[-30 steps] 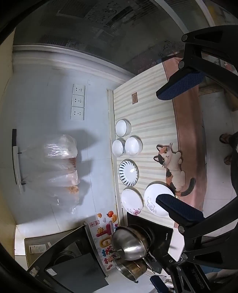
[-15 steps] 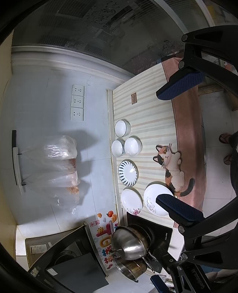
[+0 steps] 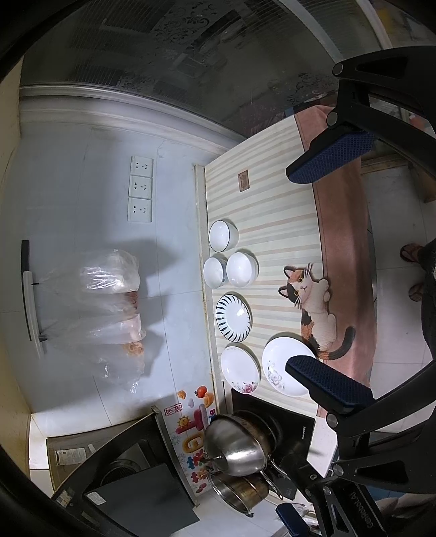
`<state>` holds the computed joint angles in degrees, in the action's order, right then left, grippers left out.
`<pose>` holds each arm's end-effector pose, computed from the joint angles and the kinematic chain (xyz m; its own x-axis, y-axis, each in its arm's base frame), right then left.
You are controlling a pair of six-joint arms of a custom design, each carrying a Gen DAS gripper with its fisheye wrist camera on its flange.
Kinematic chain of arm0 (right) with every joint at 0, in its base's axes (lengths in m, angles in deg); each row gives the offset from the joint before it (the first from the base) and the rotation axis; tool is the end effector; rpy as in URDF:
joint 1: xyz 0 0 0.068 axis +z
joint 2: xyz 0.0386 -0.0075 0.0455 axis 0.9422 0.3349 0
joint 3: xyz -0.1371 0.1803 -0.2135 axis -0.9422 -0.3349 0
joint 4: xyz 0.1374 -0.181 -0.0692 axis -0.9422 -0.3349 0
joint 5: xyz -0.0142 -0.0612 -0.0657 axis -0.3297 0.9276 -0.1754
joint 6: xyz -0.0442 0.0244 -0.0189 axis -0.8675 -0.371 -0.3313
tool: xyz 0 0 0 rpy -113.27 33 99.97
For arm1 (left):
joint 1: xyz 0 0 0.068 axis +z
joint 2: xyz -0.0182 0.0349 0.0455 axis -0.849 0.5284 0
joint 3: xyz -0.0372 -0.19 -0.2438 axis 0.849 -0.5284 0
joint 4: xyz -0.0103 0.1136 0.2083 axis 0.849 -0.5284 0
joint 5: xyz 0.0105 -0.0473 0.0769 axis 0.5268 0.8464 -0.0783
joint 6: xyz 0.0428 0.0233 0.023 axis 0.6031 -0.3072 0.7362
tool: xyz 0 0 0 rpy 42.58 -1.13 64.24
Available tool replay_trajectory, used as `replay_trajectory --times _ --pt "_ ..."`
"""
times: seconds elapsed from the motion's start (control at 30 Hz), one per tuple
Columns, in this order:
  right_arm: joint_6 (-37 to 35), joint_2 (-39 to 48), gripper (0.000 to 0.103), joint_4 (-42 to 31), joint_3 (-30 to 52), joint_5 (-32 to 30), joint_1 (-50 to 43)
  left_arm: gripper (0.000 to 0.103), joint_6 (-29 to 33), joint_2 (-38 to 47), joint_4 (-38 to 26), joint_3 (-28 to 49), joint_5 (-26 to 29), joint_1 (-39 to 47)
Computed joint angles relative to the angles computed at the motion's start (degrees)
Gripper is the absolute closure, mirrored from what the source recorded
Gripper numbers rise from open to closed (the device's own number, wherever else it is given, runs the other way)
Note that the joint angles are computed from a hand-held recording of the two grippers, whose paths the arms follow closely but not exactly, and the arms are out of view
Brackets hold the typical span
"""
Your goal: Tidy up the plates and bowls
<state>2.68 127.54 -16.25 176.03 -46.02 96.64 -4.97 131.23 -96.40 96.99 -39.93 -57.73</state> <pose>0.2300 0.0970 0.4524 -0.6600 0.1398 -0.7381 0.1668 0.9853 0.0375 0.2257 -0.0002 0.4537 -0.7062 0.0538 -0.7060 0.0653 0.9978 0.0107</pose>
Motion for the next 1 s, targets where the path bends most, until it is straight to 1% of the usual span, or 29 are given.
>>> replay_trajectory --times 0.5,1.0 --pt "0.91 -0.66 0.000 -0.45 -0.37 0.45 1.06 0.000 0.08 -0.97 0.90 -1.81 0.16 0.32" --pt "1.15 -0.85 0.000 -0.67 -0.49 0.54 1.23 0.000 0.19 -1.05 0.98 -1.95 0.36 0.37"
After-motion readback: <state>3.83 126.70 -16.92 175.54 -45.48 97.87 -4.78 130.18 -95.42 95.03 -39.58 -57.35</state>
